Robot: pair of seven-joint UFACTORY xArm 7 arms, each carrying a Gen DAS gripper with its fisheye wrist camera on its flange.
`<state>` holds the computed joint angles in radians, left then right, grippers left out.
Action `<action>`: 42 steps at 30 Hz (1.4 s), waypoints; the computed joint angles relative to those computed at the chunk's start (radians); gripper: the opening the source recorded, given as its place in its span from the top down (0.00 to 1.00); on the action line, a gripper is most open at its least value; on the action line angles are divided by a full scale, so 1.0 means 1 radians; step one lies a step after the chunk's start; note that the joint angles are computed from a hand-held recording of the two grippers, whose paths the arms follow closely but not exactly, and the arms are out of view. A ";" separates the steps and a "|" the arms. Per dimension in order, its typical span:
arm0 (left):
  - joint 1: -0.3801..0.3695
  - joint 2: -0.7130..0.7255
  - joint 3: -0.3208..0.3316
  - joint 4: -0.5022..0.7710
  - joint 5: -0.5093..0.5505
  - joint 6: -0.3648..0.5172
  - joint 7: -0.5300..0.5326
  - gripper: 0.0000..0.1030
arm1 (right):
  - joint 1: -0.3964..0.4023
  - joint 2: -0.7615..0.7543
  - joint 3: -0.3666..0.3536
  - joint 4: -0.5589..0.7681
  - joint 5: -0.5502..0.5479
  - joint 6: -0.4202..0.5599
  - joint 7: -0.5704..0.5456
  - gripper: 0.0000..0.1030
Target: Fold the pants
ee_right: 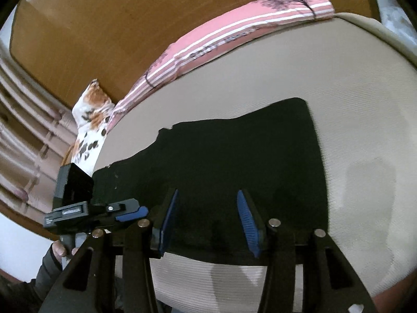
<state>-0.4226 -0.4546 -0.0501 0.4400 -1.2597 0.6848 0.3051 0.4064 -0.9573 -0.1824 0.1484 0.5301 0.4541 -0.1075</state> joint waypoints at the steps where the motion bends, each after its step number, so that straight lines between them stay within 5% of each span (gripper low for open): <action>1: 0.004 0.011 -0.012 0.004 0.020 -0.010 -0.025 0.61 | -0.008 -0.005 -0.012 -0.004 -0.002 0.004 -0.007 0.57; 9: -0.007 0.036 -0.004 -0.015 -0.049 -0.023 0.010 0.61 | 0.032 0.057 -0.075 -0.004 0.058 -0.057 -0.054 0.57; 20: 0.027 0.181 -0.043 0.081 -0.232 0.004 0.204 0.63 | 0.081 0.120 -0.123 0.002 0.145 -0.105 -0.127 0.57; 23: 0.031 0.161 -0.086 0.069 -0.156 -0.062 0.142 0.96 | 0.070 0.134 -0.104 0.005 0.144 -0.100 -0.126 0.57; 27: 0.004 0.121 -0.097 0.044 -0.161 -0.128 0.115 0.97 | 0.052 0.146 -0.086 0.005 0.142 -0.091 -0.119 0.57; 36: -0.056 -0.015 -0.089 -0.030 0.050 -0.231 -0.034 0.97 | 0.036 0.150 -0.057 0.007 0.130 -0.072 -0.110 0.57; 42: -0.114 0.047 -0.047 -0.040 0.015 -0.278 0.010 0.97 | 0.065 0.213 -0.039 0.008 0.144 -0.096 -0.107 0.57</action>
